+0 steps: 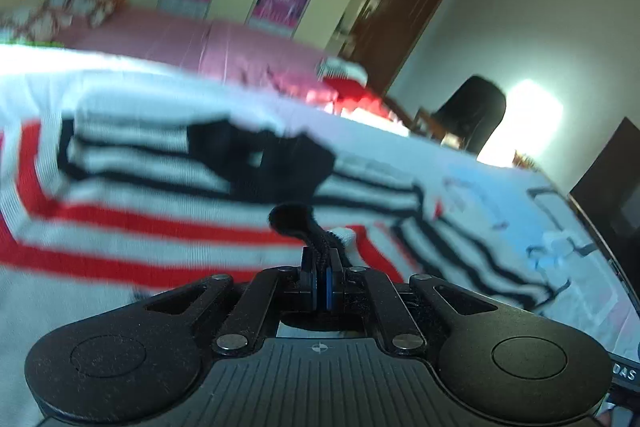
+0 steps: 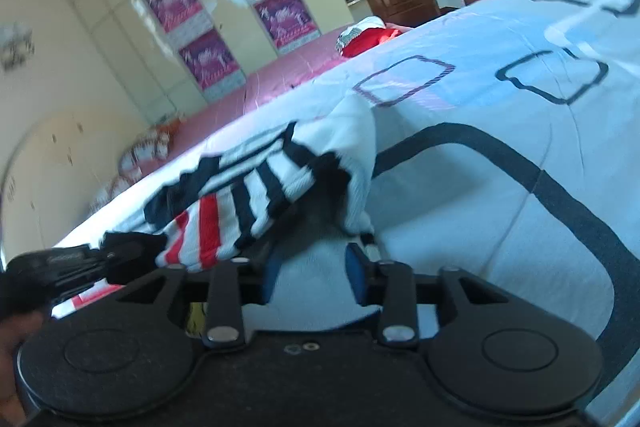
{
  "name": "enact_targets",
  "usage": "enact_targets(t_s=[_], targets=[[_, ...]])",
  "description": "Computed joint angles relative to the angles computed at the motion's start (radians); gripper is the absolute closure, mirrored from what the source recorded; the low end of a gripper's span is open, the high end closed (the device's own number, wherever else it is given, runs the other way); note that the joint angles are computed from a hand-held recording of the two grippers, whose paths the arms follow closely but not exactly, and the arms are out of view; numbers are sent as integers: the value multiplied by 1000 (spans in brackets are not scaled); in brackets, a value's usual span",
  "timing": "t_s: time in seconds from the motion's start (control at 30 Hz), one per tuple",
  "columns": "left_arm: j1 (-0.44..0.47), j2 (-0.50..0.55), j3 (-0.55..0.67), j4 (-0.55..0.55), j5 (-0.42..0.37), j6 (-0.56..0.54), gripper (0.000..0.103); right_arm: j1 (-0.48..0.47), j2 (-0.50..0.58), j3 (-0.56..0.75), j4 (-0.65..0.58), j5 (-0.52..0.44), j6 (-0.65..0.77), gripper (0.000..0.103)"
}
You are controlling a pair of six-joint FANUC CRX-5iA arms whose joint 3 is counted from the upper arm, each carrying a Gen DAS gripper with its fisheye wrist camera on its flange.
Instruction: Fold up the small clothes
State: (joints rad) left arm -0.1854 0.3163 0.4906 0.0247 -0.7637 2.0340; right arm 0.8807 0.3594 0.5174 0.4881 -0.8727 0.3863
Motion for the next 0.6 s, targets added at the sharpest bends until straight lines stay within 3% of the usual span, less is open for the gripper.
enact_targets(t_s=[0.07,0.23,0.3,0.37,0.43,0.47,0.5,0.6], targets=[[0,-20,4,-29,3,-7,100,-30,-30,-45,-69,103,-85,40],[29,-59,-35,-42,-34,-13,100,-136,-56,-127,-453,431,-243,43],[47,-85,-86,-15,-19,-29,100,-150,-44,-156,-455,516,-345,49],[54,-93,-106,-5,-11,-43,100,-158,-40,-216,-353,622,-533,51],[59,-101,-131,6,9,-43,100,-166,-30,-229,-275,634,-655,61],[61,-107,-141,1,20,-31,100,-167,-20,-201,-282,585,-638,86],[60,-119,-154,-20,41,-2,100,-163,-10,-162,-268,507,-603,93],[58,-153,-190,-67,97,39,100,-151,-5,-124,-247,484,-445,93]])
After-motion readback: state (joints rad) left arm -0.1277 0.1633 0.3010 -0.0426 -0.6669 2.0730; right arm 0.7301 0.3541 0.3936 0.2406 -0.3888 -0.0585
